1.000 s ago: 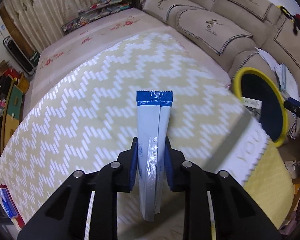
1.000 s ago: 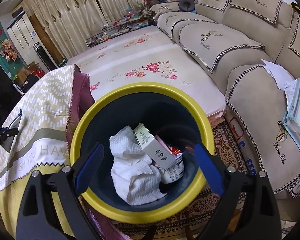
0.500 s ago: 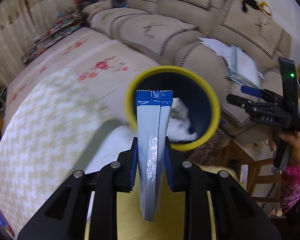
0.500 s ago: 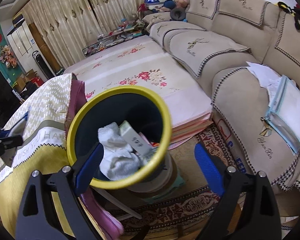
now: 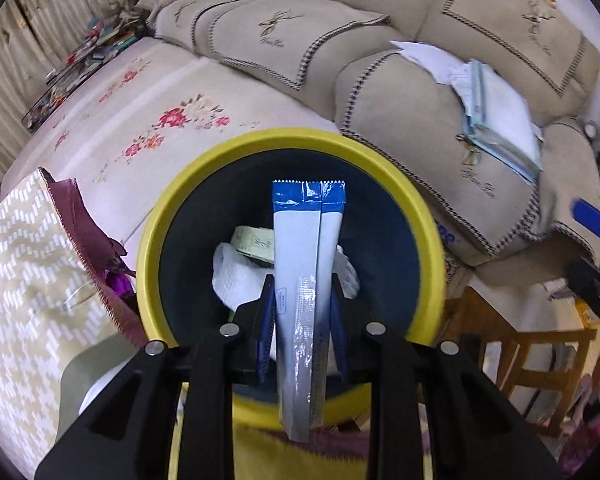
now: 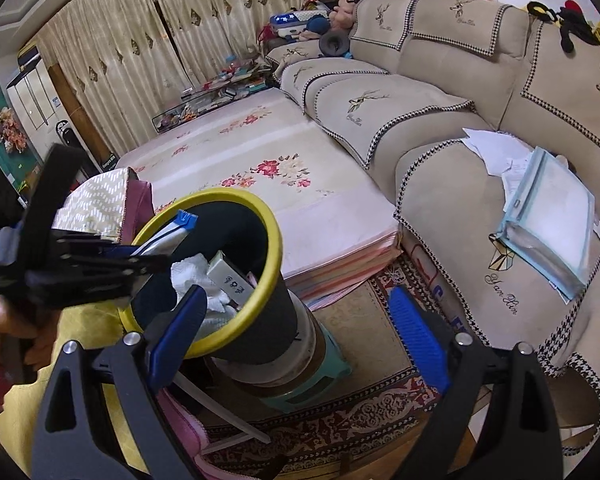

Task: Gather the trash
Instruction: 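Carry the silver wrapper over the bin and open the left gripper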

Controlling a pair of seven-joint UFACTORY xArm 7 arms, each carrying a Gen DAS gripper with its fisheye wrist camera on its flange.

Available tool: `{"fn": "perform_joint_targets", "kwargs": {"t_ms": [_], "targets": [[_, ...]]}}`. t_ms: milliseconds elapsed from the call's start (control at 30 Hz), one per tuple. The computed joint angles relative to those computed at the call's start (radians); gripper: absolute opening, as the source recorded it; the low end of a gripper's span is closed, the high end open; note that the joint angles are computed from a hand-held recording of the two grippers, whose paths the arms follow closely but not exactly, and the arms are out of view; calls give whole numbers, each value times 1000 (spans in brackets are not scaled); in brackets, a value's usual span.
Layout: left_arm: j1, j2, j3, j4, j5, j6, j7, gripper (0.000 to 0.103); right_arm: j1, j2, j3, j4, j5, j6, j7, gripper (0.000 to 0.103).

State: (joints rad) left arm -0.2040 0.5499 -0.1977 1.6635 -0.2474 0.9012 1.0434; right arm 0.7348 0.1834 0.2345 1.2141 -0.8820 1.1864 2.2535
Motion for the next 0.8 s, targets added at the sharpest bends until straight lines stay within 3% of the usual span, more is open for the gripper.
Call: {"fn": "perform_joint_targets", "kwargs": {"t_ms": [133,167,200,267,433,533,633,700,800], "targets": [[-28,61,13,53,26,-24,-61,27,-2,-10,2,-23,5,-13,18,88],[-31,73,14,62,31,-27,-73,37,-2,-12,3,-27,4,-14,24,88],[-32,78,15,63,35,-37,-81,53,-1,-12,4,-28,3,-14,27,88],[-23,86,7,60,26,-53,-90,69,-2,-12,6,-27,1,-16,30,88],[46,51,-11,35,-31,13,-69,72,8,11,4,14,-22,-13,15,88],[156,-52,-30,-60,-150,36,43,83,21,36,0,49,-35,-12,-4,89],[250,-175,-17,-181,-297,-3,195,89,42,70,-5,102,-36,-8,-35,89],[329,-267,10,-265,-439,-25,330,97,69,103,-9,156,-46,11,-61,89],[407,-338,84,-312,-571,10,438,98,120,176,-24,275,-63,47,-123,91]]}}
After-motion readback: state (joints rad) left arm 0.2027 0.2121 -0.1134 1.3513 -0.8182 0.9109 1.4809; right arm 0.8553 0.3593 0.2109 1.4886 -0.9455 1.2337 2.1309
